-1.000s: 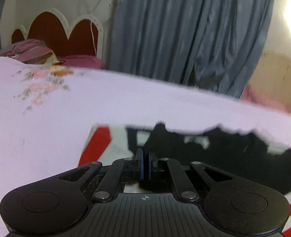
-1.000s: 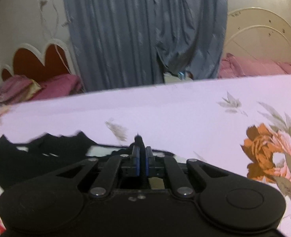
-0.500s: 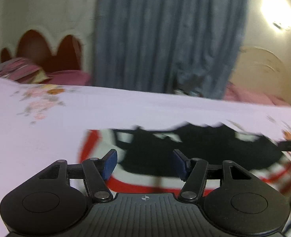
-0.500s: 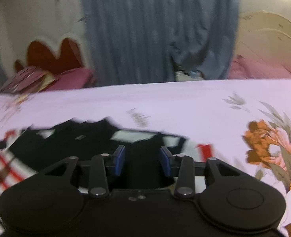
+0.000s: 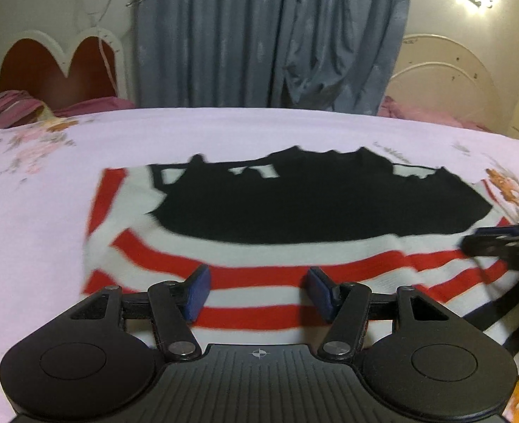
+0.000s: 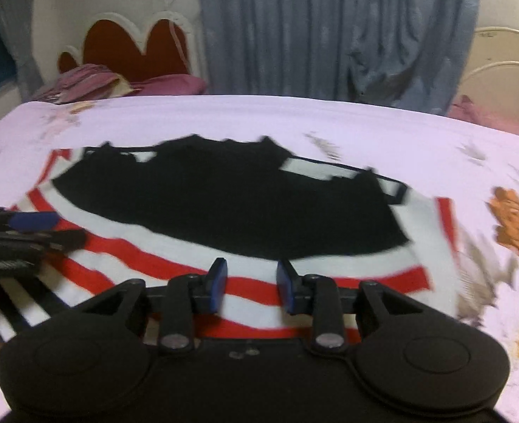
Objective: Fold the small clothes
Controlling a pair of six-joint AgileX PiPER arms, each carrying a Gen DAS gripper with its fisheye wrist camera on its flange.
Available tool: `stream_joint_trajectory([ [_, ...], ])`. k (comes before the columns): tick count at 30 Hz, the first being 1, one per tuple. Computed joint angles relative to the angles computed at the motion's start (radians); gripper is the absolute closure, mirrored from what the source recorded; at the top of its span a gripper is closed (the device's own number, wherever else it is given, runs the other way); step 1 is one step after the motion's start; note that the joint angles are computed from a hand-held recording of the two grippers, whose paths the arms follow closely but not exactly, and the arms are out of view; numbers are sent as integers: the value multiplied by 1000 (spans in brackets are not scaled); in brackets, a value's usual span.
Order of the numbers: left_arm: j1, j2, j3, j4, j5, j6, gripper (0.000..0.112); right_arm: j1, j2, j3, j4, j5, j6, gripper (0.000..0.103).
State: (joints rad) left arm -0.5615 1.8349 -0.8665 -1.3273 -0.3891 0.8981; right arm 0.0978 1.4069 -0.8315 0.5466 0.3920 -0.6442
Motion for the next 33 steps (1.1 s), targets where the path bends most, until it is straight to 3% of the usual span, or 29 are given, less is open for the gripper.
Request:
stream_joint_trajectory([
  [4, 31, -16, 23, 7, 16, -18, 52, -52, -11, 24, -6, -17, -5, 81],
  [7, 21, -22, 20, -65, 1, 43, 53, -71, -17, 36, -39, -28, 39, 81],
  [11, -6, -28, -9, -238, -28, 186, 52, -52, -50, 38, -93, -1, 106, 73],
  [14, -28, -52, -6, -295, -42, 233, 52, -33, -98, 48, -57, 29, 96, 73],
  [20, -92, -111, 20, -305, -70, 235, 52, 57, -169, 65, -69, 52, 155, 73],
  [28, -140, -116, 53, -353, -83, 265, 52, 152, -204, 125, -219, 34, 332, 71],
  [33, -118, -132, 146, -204, -75, 107, 52, 72, -242, 171, -226, 29, 300, 72],
])
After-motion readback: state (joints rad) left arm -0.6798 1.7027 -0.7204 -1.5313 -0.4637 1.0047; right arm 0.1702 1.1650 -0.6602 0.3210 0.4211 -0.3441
